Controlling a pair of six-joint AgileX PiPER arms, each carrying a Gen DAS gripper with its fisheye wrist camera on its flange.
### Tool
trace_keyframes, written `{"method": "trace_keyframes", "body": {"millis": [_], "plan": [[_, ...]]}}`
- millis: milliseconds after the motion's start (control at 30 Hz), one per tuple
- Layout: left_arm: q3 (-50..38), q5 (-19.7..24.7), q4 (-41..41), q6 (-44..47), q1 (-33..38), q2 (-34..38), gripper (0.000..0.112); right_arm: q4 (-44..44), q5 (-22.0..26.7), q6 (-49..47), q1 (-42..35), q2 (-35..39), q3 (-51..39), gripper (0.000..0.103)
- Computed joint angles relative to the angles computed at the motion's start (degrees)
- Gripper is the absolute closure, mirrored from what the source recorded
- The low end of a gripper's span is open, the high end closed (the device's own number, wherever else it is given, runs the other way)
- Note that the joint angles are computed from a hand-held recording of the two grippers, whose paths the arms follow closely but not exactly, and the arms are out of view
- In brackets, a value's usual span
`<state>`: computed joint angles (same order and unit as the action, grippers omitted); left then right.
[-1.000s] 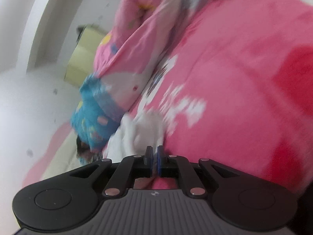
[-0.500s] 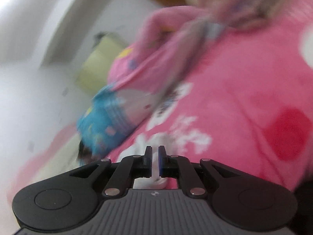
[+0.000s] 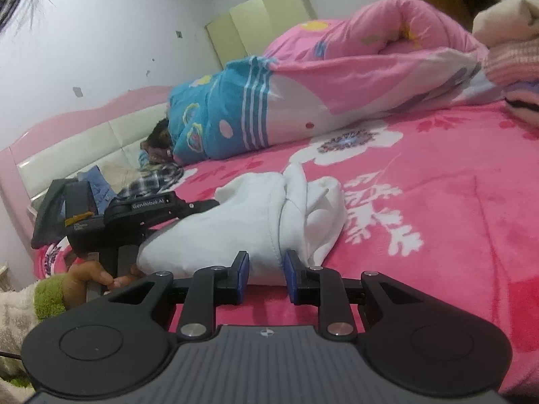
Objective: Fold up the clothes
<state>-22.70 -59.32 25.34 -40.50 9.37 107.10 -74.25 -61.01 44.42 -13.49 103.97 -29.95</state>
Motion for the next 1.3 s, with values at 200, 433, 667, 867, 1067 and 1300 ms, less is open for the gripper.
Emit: {"method": "trace_keyframes", "body": {"millis": [200,433,667,867,1067,1300], "plan": [[-0.2,-0.2,0.3,0.1,0.2,0.2,0.052,2.4,-1.4,-0.8,-0.3,0.6,0.6,0.101],[-0.2,0.1,0.8,0.0,0.2,-0.1,0.050,3.8,-1.5,5.6,-1.7,1.1,0.5,0.100],[-0.8,4.7,0.1,-0.8,-1.0,-2.3,0.050,3.4,-7.1,17.6,-6.5,1.7,-1.6,0.060],[-4.2,21.7,-1.4,-3.9,-5.0,-9.6,0.050,2.7,-1.0,29.0,-1.9,3.6,-7.9,0.058],[-8.3,37.5,-10.6,4.9,-10.8,-13.9,0.047,23.6,15.1,9.6,8.9,-7.0,-0.9,0.064],[-13.0,48.9,-24.1,17.5,-13.9,-15.3,0.041,30.7,12.3,-1.5,17.6,-8.3,-1.6,0.075]]}}
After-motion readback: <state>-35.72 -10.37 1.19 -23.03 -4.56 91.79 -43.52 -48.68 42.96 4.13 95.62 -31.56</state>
